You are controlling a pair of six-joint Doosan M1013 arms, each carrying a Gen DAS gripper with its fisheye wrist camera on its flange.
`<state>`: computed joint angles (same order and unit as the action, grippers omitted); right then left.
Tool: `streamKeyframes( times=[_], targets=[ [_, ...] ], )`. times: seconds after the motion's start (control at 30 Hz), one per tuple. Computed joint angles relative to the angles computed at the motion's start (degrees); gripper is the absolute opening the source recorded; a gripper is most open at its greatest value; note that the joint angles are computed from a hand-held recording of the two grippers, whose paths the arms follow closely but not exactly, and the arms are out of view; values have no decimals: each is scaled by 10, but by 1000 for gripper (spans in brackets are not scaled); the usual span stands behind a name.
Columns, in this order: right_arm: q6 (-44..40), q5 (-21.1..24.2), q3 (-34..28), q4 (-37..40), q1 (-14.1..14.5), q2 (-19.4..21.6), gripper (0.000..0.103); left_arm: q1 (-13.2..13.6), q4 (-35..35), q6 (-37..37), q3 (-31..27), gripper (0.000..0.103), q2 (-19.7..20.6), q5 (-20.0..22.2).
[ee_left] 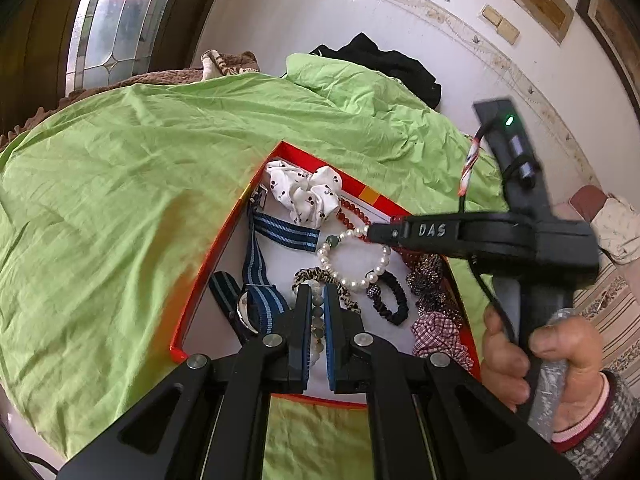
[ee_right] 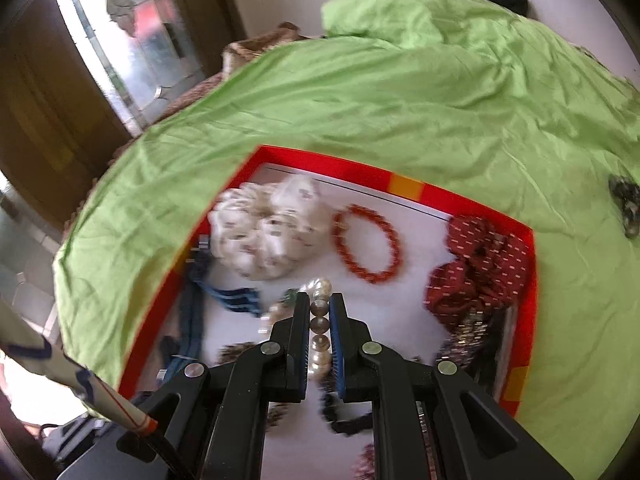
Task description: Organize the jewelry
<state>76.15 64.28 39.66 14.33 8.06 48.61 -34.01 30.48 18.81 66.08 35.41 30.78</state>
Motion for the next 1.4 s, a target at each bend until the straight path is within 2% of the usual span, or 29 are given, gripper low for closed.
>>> streamKeyframes(
  times=[0.17,0.37,0.4,0.47,0.53,0.73,0.9,0.93,1.0,1.03,1.07,1.13,1.27,1.3,1.4],
  targets=[
    [17,10,-11,-18,-1,12,11,3,-3,1,9,6,-4,-22],
    [27,10,-9,-22,-3,12,14,21,-4,-67,66,6,-30,-140],
    [25,5,-5,-22,-4,9,16,26,-5,-84,77,6,-34,-162],
    [18,-11,9,-18,-5,-1,36,33,-24,-94,91,6,-38,-195],
    [8,-33,28,-13,-7,-14,47,36,-42,-93,97,5,-39,-210],
    [-8,-62,72,8,-13,-44,49,36,-174,53,80,5,-31,-194],
    [-31,-97,137,40,-25,-86,51,30,-240,169,47,5,-17,-139],
    [-36,-107,155,46,-28,-97,52,29,-276,216,40,6,-13,-131],
    [-42,-118,177,53,-33,-112,54,26,-292,251,30,14,-9,-114],
    [-47,-126,193,58,-36,-122,54,24,-275,241,27,23,-8,-108],
    [-50,-132,205,60,-38,-129,54,20,-228,206,24,33,-7,-97],
    [-54,-153,234,51,-42,-147,54,11,-130,129,20,47,-7,-76],
    [-54,-205,291,16,-47,-180,61,-4,32,-7,23,60,-11,-33],
    [-49,-215,302,4,-48,-187,62,-6,54,-26,22,62,-12,-23],
    [-38,-232,335,-14,-55,-203,64,-20,161,-106,18,68,-11,40]
  ],
)
